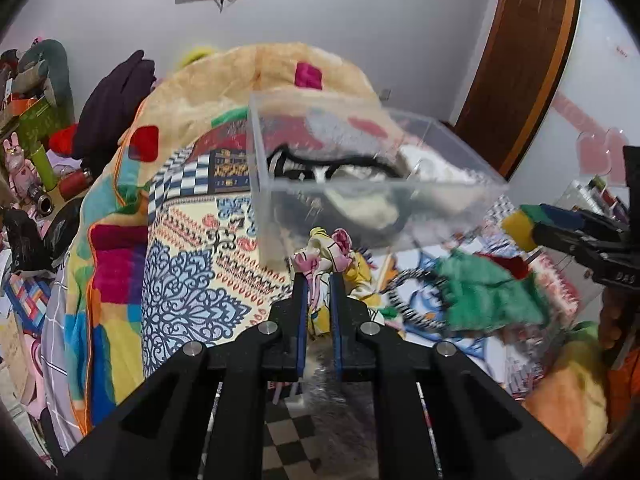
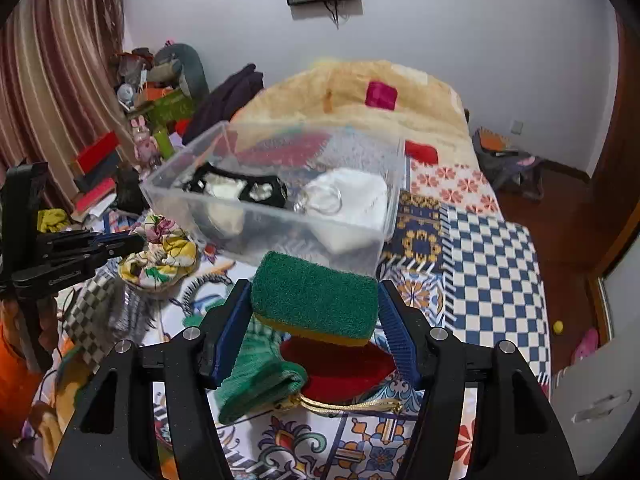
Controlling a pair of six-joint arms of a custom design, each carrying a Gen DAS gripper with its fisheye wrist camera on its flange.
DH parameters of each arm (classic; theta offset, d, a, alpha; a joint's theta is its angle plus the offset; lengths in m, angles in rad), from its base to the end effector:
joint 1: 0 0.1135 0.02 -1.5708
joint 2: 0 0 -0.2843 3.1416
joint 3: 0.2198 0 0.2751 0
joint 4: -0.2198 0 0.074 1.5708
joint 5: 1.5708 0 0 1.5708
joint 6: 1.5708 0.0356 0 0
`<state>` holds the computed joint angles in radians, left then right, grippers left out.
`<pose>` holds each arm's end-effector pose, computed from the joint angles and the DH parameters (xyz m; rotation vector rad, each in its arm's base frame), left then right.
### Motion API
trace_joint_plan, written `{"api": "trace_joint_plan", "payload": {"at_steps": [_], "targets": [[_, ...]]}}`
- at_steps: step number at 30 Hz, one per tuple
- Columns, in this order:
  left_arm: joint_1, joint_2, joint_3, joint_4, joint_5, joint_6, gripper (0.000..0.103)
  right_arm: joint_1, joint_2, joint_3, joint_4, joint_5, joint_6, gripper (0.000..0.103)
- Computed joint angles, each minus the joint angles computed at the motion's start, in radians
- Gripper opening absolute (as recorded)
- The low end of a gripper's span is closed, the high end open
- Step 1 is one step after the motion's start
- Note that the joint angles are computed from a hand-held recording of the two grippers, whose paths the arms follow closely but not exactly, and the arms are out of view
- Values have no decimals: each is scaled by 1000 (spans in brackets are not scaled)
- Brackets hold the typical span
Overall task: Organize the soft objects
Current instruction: 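Grasp the green scouring sponge with the right tool while the left tool grasps the floral cloth, then carry the sponge and floral cloth into the clear box and release both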
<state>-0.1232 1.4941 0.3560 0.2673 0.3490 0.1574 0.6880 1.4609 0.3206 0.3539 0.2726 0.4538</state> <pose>0.2312 -0.0409 0.0962 0.4901 2.3621 -0.4093 0.1852 0.1398 0.1005 -0.1410 2.3302 0.2520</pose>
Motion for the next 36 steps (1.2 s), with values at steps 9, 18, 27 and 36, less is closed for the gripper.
{"api": "trace_joint_plan", "payload": {"at_steps": [9, 18, 27, 36], "targets": [[-19, -259, -6, -126, 29, -19, 9, 30, -104, 22, -43, 55, -27, 60], [-99, -304, 43, -75, -43, -80, 9, 20, -112, 77, -16, 73, -57, 60], [-158, -156, 129, 29, -100, -123, 9, -42, -9, 169, 15, 45, -91, 60], [-192, 92, 252, 58, -105, -129, 9, -97, 181, 265, 28, -23, -118, 60]]}}
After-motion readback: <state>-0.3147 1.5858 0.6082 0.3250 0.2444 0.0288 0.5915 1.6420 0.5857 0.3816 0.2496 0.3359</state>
